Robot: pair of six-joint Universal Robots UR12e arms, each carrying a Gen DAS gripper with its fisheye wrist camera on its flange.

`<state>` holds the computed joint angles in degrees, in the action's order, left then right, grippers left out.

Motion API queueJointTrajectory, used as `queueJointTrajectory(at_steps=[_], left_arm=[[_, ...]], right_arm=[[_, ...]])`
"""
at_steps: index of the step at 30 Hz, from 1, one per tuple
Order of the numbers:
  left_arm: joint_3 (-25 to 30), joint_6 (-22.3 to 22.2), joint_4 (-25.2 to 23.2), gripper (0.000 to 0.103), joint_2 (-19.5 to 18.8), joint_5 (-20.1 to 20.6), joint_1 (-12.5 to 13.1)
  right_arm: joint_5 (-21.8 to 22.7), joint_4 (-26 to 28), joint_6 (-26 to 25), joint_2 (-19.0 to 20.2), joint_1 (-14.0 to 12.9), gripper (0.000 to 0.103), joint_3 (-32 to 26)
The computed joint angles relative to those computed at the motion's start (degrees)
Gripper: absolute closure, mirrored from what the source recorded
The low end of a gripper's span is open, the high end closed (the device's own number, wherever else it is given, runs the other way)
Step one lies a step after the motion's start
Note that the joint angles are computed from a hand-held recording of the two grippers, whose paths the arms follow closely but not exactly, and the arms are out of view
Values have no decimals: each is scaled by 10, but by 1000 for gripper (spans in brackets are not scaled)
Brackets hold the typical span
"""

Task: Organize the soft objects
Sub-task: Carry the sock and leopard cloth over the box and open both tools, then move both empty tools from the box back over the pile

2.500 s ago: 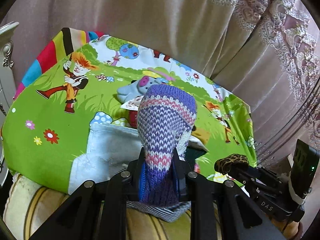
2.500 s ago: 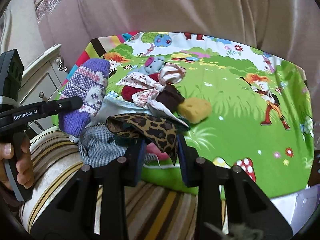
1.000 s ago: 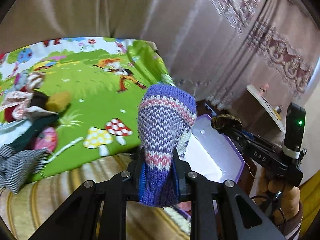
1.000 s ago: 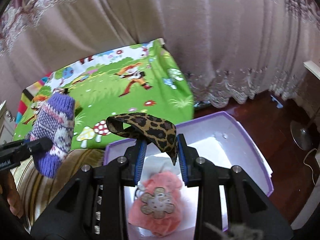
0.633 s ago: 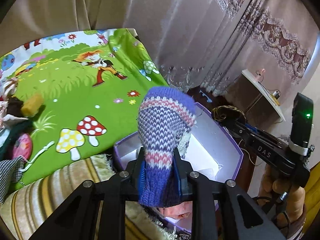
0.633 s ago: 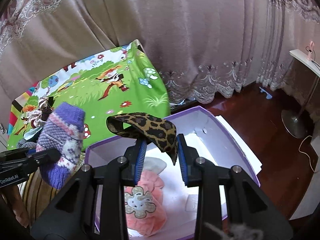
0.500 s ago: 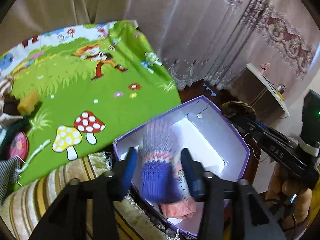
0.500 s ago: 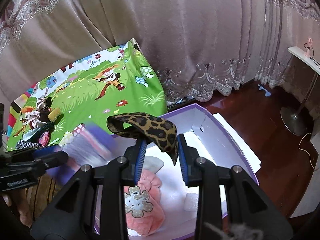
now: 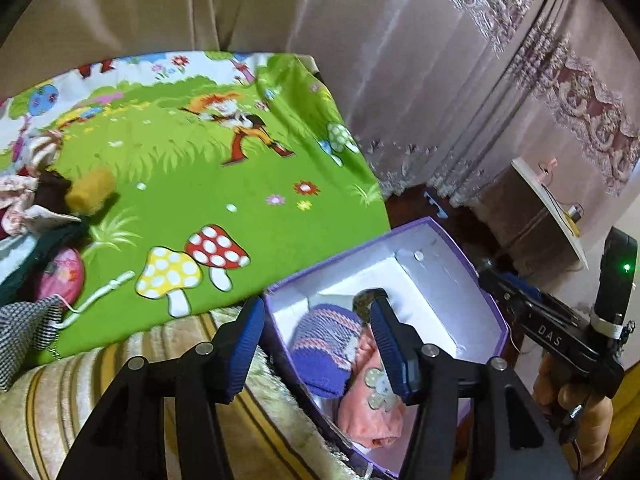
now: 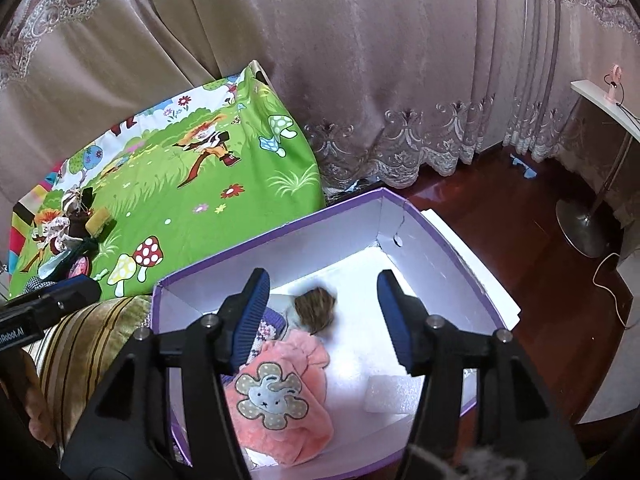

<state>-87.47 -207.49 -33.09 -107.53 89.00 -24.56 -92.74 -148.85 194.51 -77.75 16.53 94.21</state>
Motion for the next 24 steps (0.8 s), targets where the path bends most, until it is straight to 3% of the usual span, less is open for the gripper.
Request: queueJointTrajectory(at_steps=[3, 8, 12, 17, 24], left_arm=[[-6, 12, 17, 42, 4, 31, -4], [-10, 31, 2, 41, 14, 57, -5], [-29, 39, 26, 41, 27, 42, 2], [-44, 67, 44, 41, 38, 64, 1], [-76, 36, 56, 41, 61, 53, 22]], right_arm=[[0, 0, -1, 0, 1, 42, 0], [14, -9, -11, 1, 5, 41, -2], [16, -18, -20, 4, 12, 41, -6], [8, -8, -29, 11, 25, 41, -20], [33, 6, -45, 20, 36, 41, -36]])
